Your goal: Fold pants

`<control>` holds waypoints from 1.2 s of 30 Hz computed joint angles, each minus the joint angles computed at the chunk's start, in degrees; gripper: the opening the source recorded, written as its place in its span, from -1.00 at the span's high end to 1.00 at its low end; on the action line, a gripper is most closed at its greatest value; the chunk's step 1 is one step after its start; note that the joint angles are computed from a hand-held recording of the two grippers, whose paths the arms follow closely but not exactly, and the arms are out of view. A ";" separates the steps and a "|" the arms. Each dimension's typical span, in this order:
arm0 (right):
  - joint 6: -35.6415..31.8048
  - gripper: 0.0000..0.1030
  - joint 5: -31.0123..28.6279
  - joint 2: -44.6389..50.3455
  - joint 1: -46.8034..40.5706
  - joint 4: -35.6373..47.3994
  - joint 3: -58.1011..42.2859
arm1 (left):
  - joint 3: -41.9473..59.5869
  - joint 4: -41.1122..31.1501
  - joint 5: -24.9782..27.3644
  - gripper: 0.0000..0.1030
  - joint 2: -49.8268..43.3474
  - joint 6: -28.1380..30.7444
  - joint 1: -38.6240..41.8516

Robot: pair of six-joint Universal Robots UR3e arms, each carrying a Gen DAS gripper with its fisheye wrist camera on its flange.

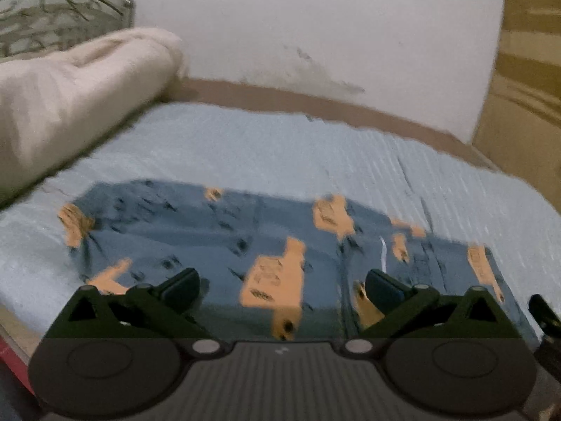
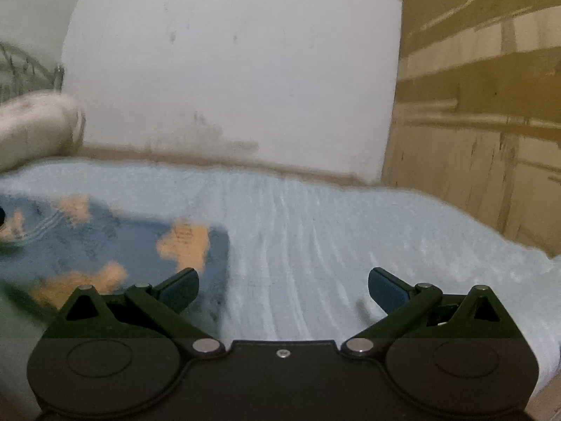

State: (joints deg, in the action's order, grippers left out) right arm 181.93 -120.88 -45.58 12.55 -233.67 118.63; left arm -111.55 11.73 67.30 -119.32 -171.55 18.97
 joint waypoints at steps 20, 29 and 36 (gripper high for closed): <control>-4.98 -0.99 11.22 9.66 8.68 42.99 -44.59 | 6.16 4.98 13.84 -0.99 -5.98 -2.57 5.65; -3.40 -0.99 12.08 11.16 8.13 37.91 -40.93 | 10.44 1.20 8.10 -0.99 -10.61 -1.04 6.64; -4.25 -0.99 10.75 12.52 8.78 36.85 -42.15 | 12.22 -1.55 1.30 -0.99 -12.00 -3.59 10.69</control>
State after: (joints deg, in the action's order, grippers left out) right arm 177.68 -110.13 -33.06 21.33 -196.81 76.48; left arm -99.34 10.18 68.60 -131.32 -175.15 29.66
